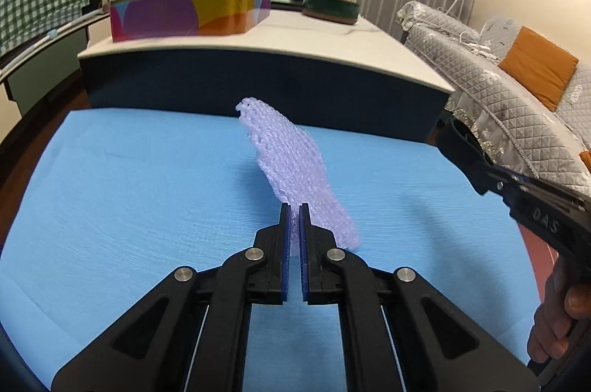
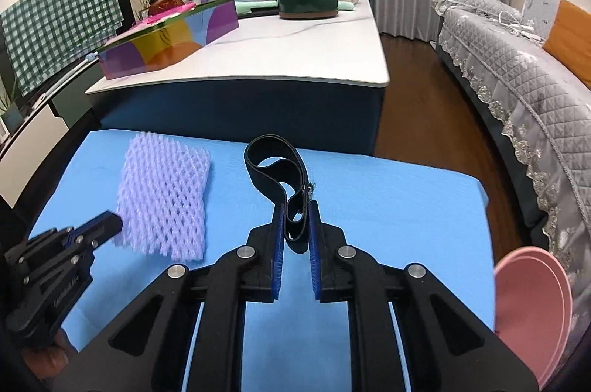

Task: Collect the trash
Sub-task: 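Lift and carry the purple net and black strap over the pink bin with both tools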

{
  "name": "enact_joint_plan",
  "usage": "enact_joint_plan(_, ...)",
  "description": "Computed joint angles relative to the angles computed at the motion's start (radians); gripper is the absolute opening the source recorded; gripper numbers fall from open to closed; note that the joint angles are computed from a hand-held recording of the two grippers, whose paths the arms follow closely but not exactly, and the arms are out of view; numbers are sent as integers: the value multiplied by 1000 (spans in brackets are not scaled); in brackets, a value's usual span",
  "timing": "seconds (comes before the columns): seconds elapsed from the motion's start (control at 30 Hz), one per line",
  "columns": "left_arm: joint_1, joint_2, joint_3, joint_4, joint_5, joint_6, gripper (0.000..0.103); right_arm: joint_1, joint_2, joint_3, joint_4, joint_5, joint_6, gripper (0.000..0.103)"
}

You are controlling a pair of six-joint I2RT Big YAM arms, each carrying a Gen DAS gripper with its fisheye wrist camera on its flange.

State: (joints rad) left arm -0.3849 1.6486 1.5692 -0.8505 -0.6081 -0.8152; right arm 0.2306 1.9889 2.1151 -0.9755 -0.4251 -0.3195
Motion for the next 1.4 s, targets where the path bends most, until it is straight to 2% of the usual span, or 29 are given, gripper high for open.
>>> enact_joint_plan(0.3,-61,-23,12,9,-31,48,4,-58,-130,-144,43,-16,-18,13)
enact_joint_plan(0.7,-131,-28,59,18,-77,120,4,-165,-219,-179,60,-91,-27,13)
enact_joint_plan(0.93,-160,-13,86,30,-79,176,4,-212,-225,-226,104,-103,10,13)
enact_joint_plan(1.4,-188,51,159,35,-59,221,4,-272,-210,-242,157,-88,43,13)
